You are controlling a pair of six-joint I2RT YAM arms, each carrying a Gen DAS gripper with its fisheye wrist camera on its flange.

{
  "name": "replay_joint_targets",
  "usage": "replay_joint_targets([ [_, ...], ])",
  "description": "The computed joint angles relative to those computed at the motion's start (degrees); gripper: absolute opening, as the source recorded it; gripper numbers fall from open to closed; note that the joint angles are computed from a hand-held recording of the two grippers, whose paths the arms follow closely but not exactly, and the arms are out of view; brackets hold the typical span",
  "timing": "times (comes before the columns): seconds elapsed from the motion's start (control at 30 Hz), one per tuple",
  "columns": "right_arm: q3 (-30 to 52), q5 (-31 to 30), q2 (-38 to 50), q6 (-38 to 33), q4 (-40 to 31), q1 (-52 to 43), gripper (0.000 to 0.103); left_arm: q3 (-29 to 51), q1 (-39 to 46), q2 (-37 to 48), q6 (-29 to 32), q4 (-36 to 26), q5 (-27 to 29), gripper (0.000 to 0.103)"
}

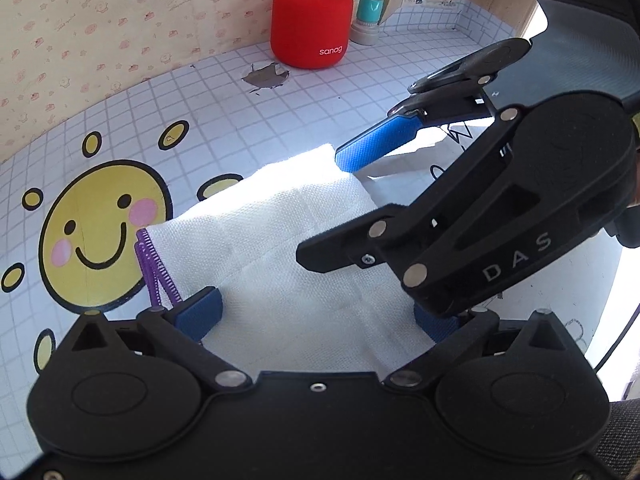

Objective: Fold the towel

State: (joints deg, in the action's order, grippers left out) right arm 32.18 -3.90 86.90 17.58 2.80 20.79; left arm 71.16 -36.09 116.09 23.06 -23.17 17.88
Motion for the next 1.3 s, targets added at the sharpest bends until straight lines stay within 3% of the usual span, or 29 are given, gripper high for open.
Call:
replay_joint_targets([
  [0.37,2.16,-2.97,5.69,0.29,3.17,-1.27,0.073,-1.48,0.03,-1.30,-3.56,0.34,0.33,0.102],
  [0.57,2.25,1.70,3.63,4.40,0.42,1.42,0.073,-4.84,-0.87,-4.62,-6.81,1.28,-2.49,0.102],
  [0.8,-0.64,16.03,-6.00,19.62,-8.21,10.37,0.079,-7.73,0.81,-9.84,-13.00,-0.08,-6.64,0.102],
  [1.0,3.86,28.58,-9.04,41.70,-26.16,21.46,0.084,-10.50,1.62,-13.89,-10.87,-2.26,-11.14,0.102],
  [1.2,13.57,34.65,-4.92,63.46,-46.12,31.68,0.089,-12.84,2.81,-18.41,-7.53,-4.66,-10.14,0.102],
  [1.3,16.95,34.13,-3.00,69.30,-51.95,34.47,0.090,-13.31,2.79,-20.37,-7.70,-5.85,-11.19,0.102],
])
